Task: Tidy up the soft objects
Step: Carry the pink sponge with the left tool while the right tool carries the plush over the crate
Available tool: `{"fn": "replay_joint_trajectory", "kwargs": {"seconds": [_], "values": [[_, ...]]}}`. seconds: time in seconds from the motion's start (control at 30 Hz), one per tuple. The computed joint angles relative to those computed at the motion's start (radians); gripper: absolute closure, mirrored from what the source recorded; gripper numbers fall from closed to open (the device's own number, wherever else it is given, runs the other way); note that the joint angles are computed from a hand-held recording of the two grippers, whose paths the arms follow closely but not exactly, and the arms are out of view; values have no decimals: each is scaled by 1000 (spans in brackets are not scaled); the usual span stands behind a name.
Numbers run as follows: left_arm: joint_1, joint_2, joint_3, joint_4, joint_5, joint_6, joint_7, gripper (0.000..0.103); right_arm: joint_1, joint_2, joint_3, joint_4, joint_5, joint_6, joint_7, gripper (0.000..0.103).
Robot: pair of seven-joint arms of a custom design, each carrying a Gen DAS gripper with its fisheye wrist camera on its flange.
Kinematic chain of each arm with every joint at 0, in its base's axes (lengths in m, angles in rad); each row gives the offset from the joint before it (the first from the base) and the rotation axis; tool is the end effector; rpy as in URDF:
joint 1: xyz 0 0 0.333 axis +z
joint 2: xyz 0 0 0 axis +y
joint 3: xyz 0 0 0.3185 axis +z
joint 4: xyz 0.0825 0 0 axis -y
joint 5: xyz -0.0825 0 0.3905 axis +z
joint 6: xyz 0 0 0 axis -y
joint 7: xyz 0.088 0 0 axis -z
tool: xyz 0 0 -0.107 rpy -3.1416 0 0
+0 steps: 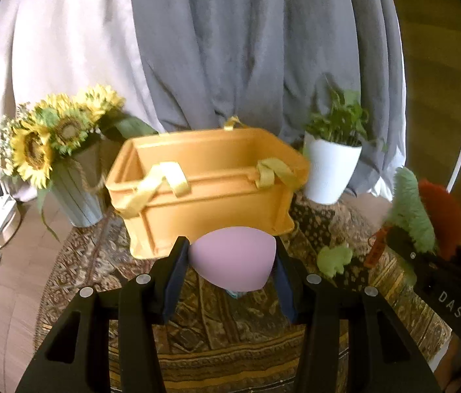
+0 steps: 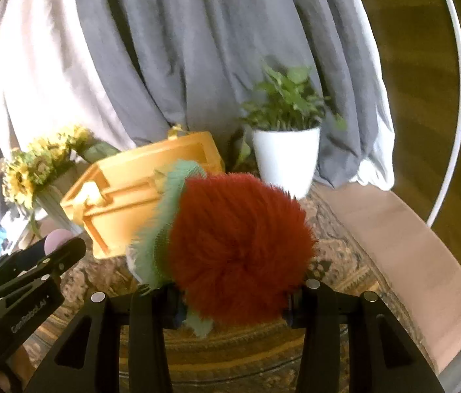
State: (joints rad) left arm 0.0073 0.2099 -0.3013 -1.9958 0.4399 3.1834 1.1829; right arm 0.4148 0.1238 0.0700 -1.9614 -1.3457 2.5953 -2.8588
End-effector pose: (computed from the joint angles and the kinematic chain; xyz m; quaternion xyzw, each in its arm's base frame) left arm 0.6067 -0.2114 0.4763 -0.5172 0.7132 -0.3923 0.2644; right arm 0.5432 0.3061 0.4552 -0.5068 0.7113 -0.3376 0.3511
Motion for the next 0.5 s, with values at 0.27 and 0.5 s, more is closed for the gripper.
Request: {"fn": "replay_joint_trajectory", "kwargs": {"seconds": [0.27, 0.5], "values": [[26, -11, 1, 20, 14, 42, -21, 55, 12, 16, -1, 66, -51, -4, 3, 59], [-60, 5, 122, 75, 98, 80, -108, 55, 20, 47, -13, 137, -87, 5, -2, 59]]}}
